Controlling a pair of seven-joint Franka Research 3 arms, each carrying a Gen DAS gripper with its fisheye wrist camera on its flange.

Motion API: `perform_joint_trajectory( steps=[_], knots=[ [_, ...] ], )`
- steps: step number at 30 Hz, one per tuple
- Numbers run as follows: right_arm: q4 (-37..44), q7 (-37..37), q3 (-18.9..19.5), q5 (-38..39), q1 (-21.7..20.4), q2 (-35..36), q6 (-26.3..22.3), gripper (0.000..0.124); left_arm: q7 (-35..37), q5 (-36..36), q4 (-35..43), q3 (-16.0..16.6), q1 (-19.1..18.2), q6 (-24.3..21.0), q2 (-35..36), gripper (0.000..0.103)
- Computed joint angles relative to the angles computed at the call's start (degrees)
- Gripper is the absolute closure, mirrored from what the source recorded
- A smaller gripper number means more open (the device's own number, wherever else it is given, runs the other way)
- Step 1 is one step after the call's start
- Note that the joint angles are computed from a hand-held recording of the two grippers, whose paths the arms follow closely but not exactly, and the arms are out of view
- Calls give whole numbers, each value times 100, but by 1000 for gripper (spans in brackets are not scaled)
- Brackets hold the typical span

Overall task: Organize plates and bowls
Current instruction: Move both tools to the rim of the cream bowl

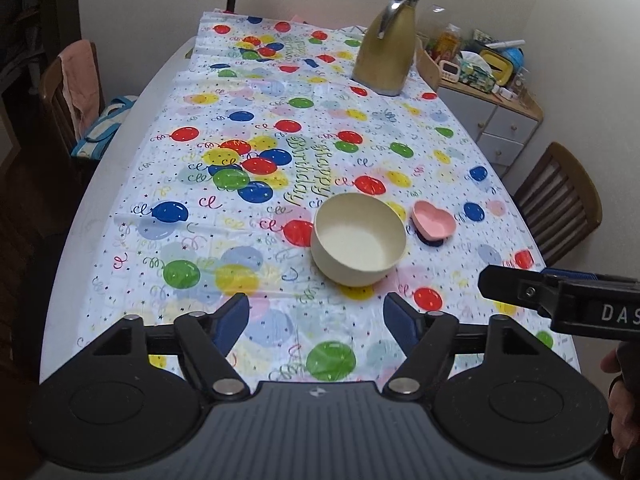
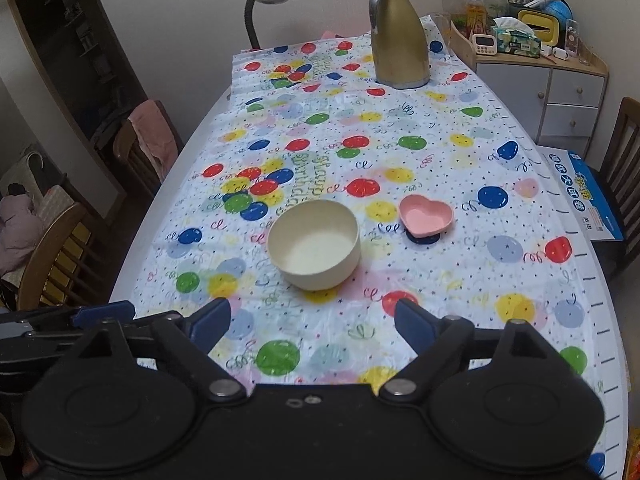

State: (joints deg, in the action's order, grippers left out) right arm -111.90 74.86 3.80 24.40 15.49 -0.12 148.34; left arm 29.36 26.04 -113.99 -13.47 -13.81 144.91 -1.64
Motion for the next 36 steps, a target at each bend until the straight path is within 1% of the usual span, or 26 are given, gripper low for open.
perform_joint_trajectory(
  steps=[4, 8, 18, 23, 29, 36],
  knots=[
    [516, 31, -29, 23, -54, 406, -173, 27, -71, -185, 409, 76, 51, -121, 374, 25],
    [1075, 200, -47, -58, -111, 874, -367, 26, -35, -548, 840, 167, 110, -225, 795, 25],
    [2333, 722, -110, -574, -157, 2012, -860, 27, -101, -353, 1915, 377, 20, -618, 1794, 25],
    [2825, 821, -110, -749, -153, 2474, -1082, 28, 18, -344, 2395, 438, -32, -771, 2248, 25],
    [3301, 915, -130, -946, -104, 2935, -1331, 35, 169, -443, 2803, 493, -78, -921, 2686, 25],
    [3733, 1042, -126, -1040, -58, 3328, -1542, 49, 219, -456, 2950, 559, -112, -885, 2933, 25]
  ],
)
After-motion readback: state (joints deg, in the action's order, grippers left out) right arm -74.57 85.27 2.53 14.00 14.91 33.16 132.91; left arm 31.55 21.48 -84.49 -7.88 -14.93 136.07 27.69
